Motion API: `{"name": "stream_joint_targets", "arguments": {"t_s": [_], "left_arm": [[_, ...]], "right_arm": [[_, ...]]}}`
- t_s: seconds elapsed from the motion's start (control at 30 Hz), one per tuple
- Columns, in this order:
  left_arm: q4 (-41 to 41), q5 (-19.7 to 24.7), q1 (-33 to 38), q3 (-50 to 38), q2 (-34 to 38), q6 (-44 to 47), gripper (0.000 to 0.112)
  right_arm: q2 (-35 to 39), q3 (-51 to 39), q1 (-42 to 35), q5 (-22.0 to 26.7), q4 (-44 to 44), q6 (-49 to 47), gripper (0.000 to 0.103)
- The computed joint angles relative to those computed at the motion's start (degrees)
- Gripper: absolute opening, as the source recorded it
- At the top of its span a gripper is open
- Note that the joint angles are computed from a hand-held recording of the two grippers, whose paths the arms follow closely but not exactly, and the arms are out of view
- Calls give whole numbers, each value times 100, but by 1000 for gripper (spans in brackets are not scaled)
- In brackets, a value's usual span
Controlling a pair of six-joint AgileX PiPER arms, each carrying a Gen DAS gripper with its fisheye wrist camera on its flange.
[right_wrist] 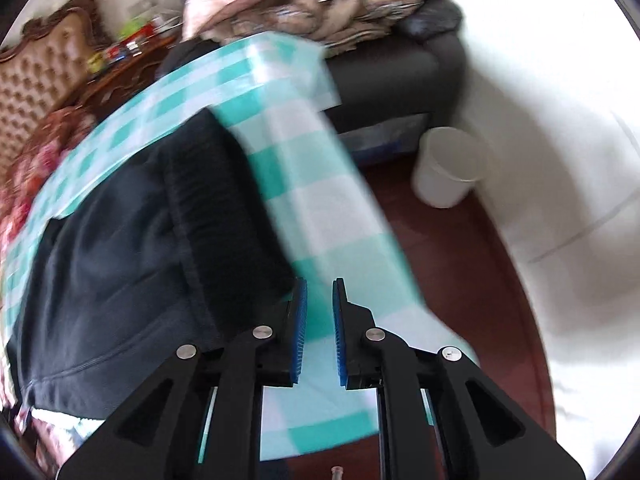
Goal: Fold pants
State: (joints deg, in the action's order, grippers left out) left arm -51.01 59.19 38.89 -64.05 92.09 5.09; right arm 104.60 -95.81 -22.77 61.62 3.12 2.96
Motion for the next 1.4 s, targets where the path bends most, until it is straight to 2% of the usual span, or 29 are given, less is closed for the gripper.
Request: {"name": "stream_joint_targets", "arguments": {"t_s": [0.07, 0.13, 0.17, 0.2, 0.23, 0.4, 0.5, 0.53, 0.63, 0.67, 0.73, 0.77, 0.8, 0.83, 0.97, 1.1, 1.17, 1.2, 1.23, 1.27, 1.4], "left_arm": [[31, -39, -131, 10, 121, -94, 34], [-117, -16, -192, 11, 239, -25, 33], [-145, -16, -239, 16, 241, 39, 14], [-66, -22, -324, -32, 219, 27, 5], [28, -82, -379, -50, 125, -85, 5], [320, 87, -260, -129, -303, -606, 5], [451, 156, -357, -157, -3, -694, 7], [379, 188, -387, -109, 41, -633, 13], [63, 274, -487, -43, -5, -198, 45], [26, 305, -548, -59, 12, -141, 48], [-22, 297, -740, -61, 77, -179, 45], [-55, 318, -790, -57, 110, -153, 33], [-31, 351, -862, -74, 146, -147, 27], [140, 323, -942, -119, 136, -279, 20], [1172, -116, -1586, -371, -247, -709, 20], [2452, -846, -2738, -613, -508, -949, 22], [3030, -1237, -3386, -713, -532, -934, 33], [3582, -1421, -3802, -767, -521, -1138, 39], [3975, -1661, -4197, -758, -491, -1133, 54], [4140, -1810, -4425, -721, -476, -1095, 63], [5672, -1676, -5568, -1148, 18, -1512, 63]], "right_arm": [[-358, 234, -17, -124, 141, -338, 11], [-606, 380, 20, -5, 677, -944, 11], [-674, 448, 40, 166, 1118, -1297, 11], [-696, 505, 90, 305, 1421, -1520, 11], [-700, 588, 245, 527, 1772, -1779, 11], [-551, 887, 1173, 807, 2505, -2283, 12], [-410, 917, 1695, 568, 2214, -2188, 12], [-374, 943, 1896, 427, 2027, -2060, 12], [-458, 1184, 2337, -63, 1405, -1723, 12], [-511, 1270, 2449, -173, 1248, -1656, 12], [-592, 1362, 2589, -260, 978, -1677, 12], [-592, 1337, 2598, -160, 926, -1699, 12], [-560, 1296, 2593, -78, 913, -1706, 12], [-566, 1282, 2558, 47, 904, -1742, 12], [-693, 1394, 2564, 85, 850, -1746, 12], [-830, 1184, 2286, 36, 1223, -1881, 12], [-743, 988, 2230, -152, 995, -1694, 14], [-669, 886, 2267, -340, 581, -1400, 16], [-590, 815, 2301, -519, 257, -1168, 16], [-482, 735, 2269, -728, -75, -937, 16], [35, 418, 2017, -1266, -1105, 17, 16]]}}
